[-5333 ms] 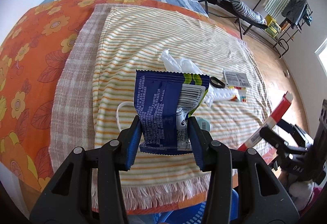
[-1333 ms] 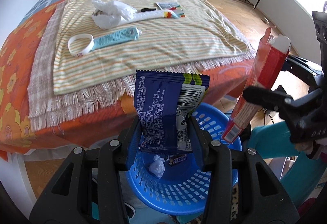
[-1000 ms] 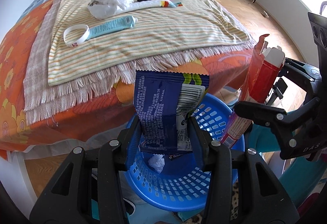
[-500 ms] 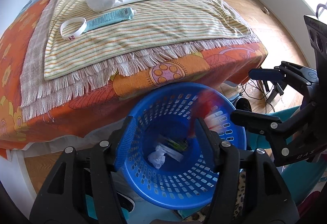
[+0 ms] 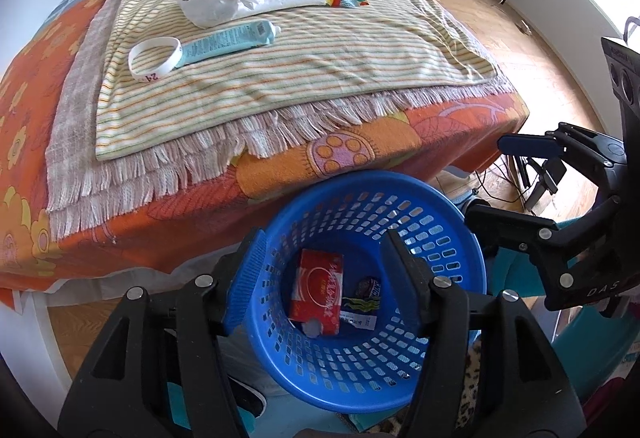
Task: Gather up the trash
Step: 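Open both tools to drop the wrapper and red box into the basket, then grasp the white bracelet with the left tool while the right tool grasps the white tissue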
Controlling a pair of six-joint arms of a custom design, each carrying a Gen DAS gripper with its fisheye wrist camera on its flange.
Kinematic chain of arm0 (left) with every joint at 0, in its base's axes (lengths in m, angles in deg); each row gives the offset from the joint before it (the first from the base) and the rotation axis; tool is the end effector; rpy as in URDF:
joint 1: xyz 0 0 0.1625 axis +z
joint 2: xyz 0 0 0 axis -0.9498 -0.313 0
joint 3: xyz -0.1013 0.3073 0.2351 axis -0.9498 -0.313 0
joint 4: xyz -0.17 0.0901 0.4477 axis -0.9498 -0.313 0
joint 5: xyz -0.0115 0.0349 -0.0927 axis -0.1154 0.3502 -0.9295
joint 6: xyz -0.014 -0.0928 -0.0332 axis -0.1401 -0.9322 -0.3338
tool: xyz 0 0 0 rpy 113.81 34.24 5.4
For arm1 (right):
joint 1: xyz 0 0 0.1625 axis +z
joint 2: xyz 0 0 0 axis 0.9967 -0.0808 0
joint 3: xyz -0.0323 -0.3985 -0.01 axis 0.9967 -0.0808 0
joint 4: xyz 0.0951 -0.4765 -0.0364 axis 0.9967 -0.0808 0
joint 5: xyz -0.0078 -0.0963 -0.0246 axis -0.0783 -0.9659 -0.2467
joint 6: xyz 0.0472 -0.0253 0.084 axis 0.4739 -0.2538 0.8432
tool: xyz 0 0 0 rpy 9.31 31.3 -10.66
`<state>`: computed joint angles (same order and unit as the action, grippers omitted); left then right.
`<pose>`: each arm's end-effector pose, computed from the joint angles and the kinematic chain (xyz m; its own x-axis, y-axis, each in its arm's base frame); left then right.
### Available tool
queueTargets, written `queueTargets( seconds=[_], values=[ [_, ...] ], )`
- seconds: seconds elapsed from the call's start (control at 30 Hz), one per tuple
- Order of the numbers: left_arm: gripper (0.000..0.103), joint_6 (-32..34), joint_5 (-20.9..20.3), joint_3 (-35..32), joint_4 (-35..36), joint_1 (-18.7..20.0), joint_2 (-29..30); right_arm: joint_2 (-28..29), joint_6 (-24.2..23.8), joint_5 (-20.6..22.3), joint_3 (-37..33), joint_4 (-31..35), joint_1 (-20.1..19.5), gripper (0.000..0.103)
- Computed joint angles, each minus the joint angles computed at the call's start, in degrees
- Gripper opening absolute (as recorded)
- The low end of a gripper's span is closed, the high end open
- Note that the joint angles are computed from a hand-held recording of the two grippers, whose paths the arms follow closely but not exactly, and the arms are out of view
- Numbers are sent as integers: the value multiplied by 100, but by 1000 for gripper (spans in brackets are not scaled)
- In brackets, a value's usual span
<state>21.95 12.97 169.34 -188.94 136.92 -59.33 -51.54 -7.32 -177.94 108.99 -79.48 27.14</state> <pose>-0.0116 -0.4887 0.2184 -0.7955 0.1471 -0.5878 0.3431 0.9089 -0.2369 0.3058 -0.5097 -0.0182 -0.6658 -0.5748 0.4757 -0.6419 0.7663 0.0275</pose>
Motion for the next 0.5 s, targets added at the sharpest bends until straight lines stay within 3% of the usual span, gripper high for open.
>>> queueTargets(
  seconds=[0.5],
  values=[
    [61,-229,14,-905,105,476,285,303,-601,48,-655,-461,129,91]
  ],
)
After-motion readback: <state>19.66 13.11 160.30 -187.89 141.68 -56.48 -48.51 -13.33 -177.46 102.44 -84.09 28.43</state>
